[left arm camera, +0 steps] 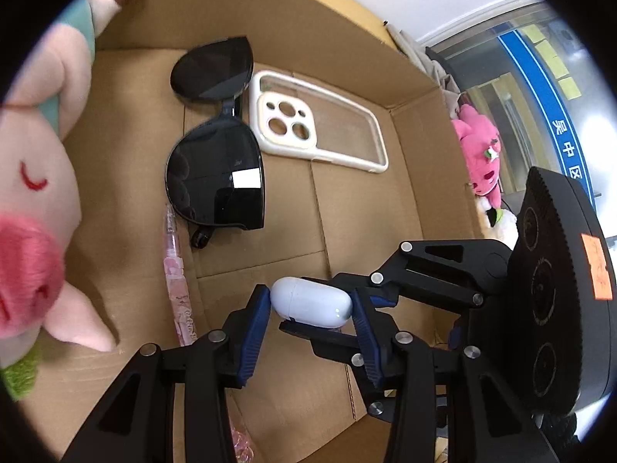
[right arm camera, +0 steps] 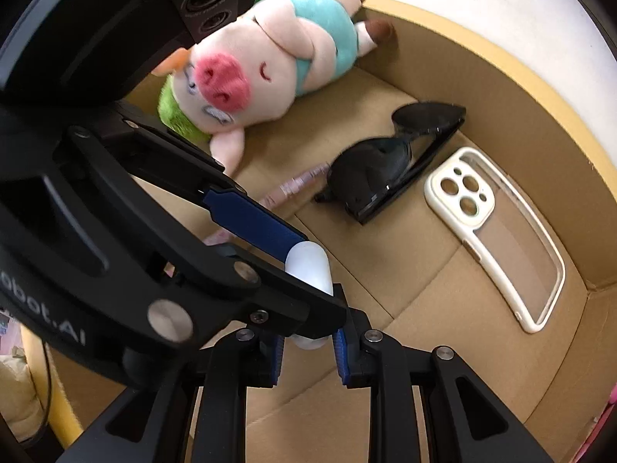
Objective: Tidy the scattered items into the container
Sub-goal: 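Lift the earbud case with the left gripper and carry it into the box, then open the left gripper to release the earbud case in the box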
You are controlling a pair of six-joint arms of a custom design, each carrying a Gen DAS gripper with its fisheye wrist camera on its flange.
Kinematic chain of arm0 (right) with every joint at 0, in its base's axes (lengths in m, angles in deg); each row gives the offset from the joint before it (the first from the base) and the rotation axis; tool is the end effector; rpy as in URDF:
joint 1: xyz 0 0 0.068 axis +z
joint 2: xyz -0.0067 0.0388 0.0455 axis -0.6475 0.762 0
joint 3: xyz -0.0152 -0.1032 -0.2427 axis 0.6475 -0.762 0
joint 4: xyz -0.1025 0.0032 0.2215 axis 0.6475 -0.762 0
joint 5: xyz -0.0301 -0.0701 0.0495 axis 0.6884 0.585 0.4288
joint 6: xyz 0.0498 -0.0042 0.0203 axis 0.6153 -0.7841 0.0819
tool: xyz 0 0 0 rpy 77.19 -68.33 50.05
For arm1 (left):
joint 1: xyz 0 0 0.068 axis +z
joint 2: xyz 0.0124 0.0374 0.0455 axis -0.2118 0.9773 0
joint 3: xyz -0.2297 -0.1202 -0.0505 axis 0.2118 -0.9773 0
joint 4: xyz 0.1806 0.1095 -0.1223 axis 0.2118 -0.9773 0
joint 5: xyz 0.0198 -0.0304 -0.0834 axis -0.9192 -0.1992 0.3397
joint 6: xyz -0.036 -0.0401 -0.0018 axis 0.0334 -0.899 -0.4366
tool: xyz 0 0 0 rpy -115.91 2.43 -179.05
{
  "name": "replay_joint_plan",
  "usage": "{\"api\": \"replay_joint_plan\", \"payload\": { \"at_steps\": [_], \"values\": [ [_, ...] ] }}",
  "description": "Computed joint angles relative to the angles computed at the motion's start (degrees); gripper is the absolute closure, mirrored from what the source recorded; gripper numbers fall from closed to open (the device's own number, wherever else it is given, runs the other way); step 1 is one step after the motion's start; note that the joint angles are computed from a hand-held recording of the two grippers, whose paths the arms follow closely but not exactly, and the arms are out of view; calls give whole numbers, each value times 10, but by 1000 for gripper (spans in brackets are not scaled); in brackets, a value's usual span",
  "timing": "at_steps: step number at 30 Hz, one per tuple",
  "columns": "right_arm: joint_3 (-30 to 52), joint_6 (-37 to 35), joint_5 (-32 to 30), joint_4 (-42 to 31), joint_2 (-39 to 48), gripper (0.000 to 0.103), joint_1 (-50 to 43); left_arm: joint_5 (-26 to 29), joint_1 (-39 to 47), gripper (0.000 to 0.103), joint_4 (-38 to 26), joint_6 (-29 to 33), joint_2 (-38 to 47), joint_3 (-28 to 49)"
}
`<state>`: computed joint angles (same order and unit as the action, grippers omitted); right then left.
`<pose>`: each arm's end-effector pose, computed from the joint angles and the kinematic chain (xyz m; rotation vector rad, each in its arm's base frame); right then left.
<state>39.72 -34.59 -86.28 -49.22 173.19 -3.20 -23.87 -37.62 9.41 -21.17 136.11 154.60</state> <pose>0.2580 0.1967 0.1655 -0.6881 2.6892 0.2504 0.3587 -0.1948 0.1696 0.8122 2.8399 -1.0510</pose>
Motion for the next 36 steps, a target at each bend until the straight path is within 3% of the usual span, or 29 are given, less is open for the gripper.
{"api": "replay_joint_plan", "payload": {
  "at_steps": [10, 27, 29, 33, 36],
  "values": [
    [-25, 12, 10, 10, -15, 80, 14, 3, 3, 61, 14, -7, -3, -16],
    [-73, 38, 26, 2, -91, 79, 31, -43, 1, 56, 40, -18, -44, -52],
    [-82, 41, 25, 12, -107, 73, 31, -44, -1, 53, 43, -14, -50, -57],
    [-87, 42, 27, 5, -121, 72, 35, -42, 0, 53, 47, -14, -60, -66],
    [-93, 41, 34, -9, -133, 61, 43, -45, 1, 53, 49, -9, -77, -80]
  ]
}}
